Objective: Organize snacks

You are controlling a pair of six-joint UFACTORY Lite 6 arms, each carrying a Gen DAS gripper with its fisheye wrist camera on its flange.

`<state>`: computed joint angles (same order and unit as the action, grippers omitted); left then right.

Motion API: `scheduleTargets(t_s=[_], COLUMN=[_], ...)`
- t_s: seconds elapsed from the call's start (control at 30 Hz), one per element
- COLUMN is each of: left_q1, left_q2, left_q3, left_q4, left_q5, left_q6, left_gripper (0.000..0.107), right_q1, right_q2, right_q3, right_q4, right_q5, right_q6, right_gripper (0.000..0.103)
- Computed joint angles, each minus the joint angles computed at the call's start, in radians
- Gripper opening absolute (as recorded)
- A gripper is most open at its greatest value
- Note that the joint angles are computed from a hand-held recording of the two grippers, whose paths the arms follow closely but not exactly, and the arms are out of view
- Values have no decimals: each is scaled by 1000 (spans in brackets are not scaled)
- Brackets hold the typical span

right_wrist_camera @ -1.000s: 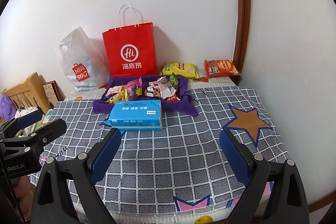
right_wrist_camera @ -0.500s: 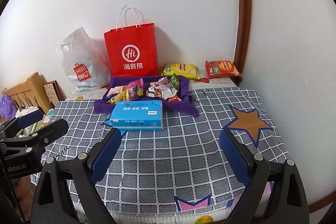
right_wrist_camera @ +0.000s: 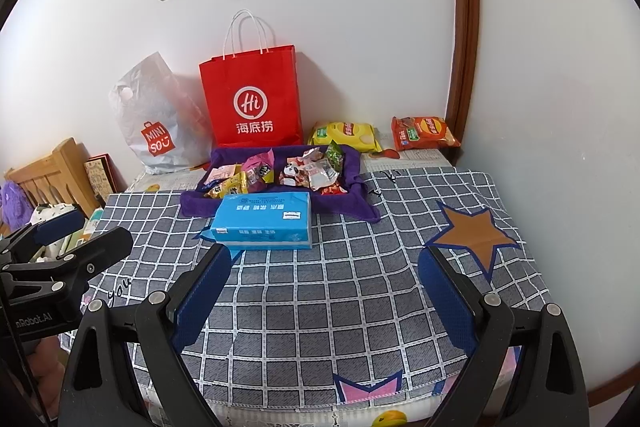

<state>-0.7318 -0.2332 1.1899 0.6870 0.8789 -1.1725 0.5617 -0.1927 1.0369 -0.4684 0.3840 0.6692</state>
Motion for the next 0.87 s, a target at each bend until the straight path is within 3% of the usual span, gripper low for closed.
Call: scheduleTargets(t_s=[0.87], left_q1=[-24], left_q2=[4], left_q3=[5], left_q4=[32], left_q5=[27], left_q6=[-15], left_gripper=[98], right_q1=[8], right_q2=[-23], right_q3=[-15], right_q4=[-15], right_q5=[-9], right_q6=[16], right_gripper=[94])
